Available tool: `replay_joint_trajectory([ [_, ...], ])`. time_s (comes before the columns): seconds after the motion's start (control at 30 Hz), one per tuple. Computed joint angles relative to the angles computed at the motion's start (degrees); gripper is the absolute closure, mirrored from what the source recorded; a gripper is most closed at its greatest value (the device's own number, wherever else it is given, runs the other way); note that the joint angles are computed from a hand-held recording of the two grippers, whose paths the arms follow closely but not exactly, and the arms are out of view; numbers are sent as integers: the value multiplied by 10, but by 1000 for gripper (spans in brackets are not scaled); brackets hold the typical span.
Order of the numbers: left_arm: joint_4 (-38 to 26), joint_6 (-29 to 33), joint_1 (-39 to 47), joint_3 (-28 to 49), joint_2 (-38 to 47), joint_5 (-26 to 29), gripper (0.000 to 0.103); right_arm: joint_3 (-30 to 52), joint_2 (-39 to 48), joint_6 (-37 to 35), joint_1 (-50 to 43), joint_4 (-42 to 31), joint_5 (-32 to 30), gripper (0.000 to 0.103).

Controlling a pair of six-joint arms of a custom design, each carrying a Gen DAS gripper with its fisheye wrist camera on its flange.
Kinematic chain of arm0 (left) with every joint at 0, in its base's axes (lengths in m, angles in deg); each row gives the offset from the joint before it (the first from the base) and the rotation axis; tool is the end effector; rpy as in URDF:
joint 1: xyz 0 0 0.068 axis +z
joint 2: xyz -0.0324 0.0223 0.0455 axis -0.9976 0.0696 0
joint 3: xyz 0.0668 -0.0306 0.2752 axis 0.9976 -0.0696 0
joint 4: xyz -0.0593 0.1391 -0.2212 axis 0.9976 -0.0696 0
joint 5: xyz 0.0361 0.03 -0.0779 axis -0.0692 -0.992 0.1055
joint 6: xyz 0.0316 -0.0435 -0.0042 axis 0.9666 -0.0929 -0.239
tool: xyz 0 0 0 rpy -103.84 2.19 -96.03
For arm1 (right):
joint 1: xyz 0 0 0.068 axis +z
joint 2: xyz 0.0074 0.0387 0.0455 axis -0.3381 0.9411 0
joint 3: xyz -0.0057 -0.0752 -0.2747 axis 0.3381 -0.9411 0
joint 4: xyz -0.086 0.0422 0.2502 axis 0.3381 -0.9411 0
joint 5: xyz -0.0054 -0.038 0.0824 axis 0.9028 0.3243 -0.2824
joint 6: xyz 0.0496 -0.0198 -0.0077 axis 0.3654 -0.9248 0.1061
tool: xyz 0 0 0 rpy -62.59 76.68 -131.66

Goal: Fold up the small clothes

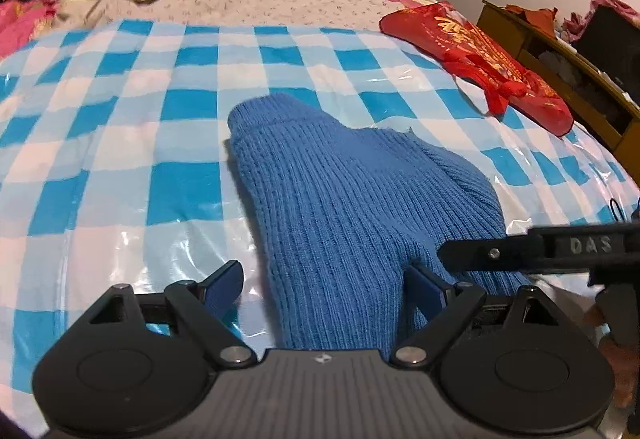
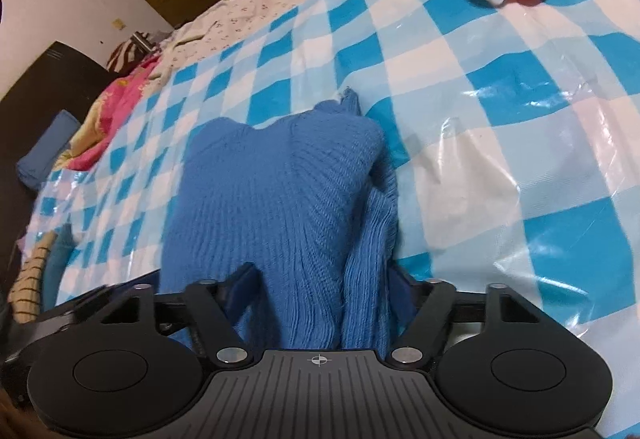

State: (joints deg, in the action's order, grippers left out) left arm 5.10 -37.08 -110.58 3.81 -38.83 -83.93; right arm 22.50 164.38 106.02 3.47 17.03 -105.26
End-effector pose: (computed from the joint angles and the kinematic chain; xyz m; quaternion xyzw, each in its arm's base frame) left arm 0.1373 -0.0575 0.1585 -0.0570 0.9310 -0.1017 0.3460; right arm 0.2243 0.1104 0.1471 -0.0831 0.9250 0.2858 0.2361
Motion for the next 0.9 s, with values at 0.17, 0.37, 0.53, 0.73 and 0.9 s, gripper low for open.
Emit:
replay_joint_trajectory([
  [0.17, 12, -3, 25, -8, 2, 29, 1, 3, 11, -11, -3, 2, -13, 33],
  [0.37, 81, -4, 55, -21, 57, 80, 3, 10, 40, 12, -6, 18, -28, 37],
  [0.53, 57, -16, -4, -7, 31, 47, 31, -3, 11, 18, -34, 16, -73, 67],
  [0.73, 58, -32, -84, 37, 37, -3, 39, -6, -56, -1, -92, -14, -118, 69],
  [0.9, 137, -39, -122, 73, 119, -1, 39, 12, -92, -54, -175, -72, -143, 69],
])
